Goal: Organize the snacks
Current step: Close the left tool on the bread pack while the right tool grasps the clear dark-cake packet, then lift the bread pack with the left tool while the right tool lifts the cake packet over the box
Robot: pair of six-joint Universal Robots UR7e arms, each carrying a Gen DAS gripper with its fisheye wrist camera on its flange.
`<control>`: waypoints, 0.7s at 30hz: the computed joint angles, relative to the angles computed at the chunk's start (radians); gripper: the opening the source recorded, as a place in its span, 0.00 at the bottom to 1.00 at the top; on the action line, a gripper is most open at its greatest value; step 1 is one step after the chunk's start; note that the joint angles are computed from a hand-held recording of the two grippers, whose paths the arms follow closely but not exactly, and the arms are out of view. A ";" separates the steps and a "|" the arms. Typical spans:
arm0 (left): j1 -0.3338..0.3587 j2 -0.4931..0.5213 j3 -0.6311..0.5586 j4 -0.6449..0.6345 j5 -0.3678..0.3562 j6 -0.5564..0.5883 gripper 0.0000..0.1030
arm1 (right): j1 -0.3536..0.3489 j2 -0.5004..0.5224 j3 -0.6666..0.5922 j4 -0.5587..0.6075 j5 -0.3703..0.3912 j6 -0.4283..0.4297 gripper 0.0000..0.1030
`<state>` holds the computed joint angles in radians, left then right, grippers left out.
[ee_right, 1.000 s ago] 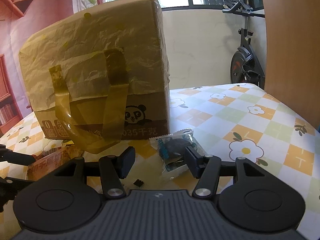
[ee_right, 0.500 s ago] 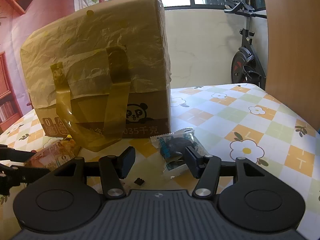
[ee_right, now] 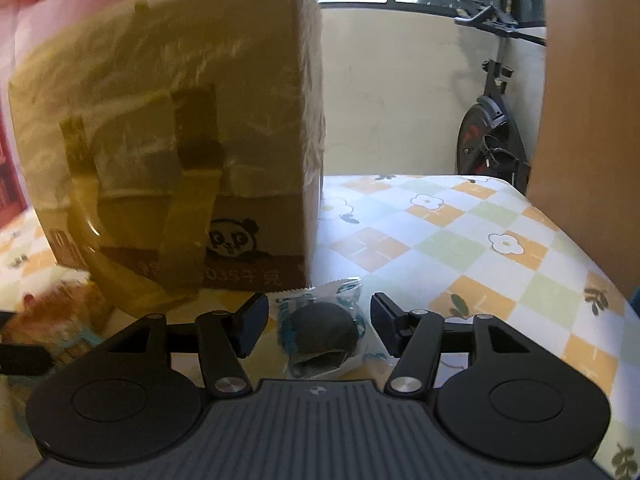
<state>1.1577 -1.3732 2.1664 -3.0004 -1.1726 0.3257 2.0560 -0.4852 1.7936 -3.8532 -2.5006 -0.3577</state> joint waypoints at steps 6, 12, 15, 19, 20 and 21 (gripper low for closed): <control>0.010 0.007 -0.002 -0.005 -0.014 -0.005 0.84 | -0.016 -0.011 -0.002 0.118 -0.034 0.099 0.60; 0.016 0.003 -0.005 0.000 -0.024 -0.005 0.84 | -0.022 -0.012 0.005 0.107 -0.031 0.101 0.57; 0.016 0.003 -0.005 0.000 -0.024 -0.006 0.84 | -0.018 -0.004 -0.003 0.104 -0.035 0.083 0.56; 0.015 0.002 -0.004 0.001 -0.025 -0.008 0.84 | -0.013 0.001 -0.006 0.105 -0.034 0.075 0.56; 0.015 0.002 -0.004 0.001 -0.025 -0.008 0.84 | -0.014 0.001 -0.005 0.104 -0.033 0.075 0.56; 0.015 0.002 -0.004 0.001 -0.024 -0.007 0.84 | -0.013 0.001 -0.004 0.105 -0.033 0.077 0.56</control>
<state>1.1731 -1.3714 2.1619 -2.9995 -1.1968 0.3185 2.0428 -0.4846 1.7893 -3.7484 -2.5331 -0.2809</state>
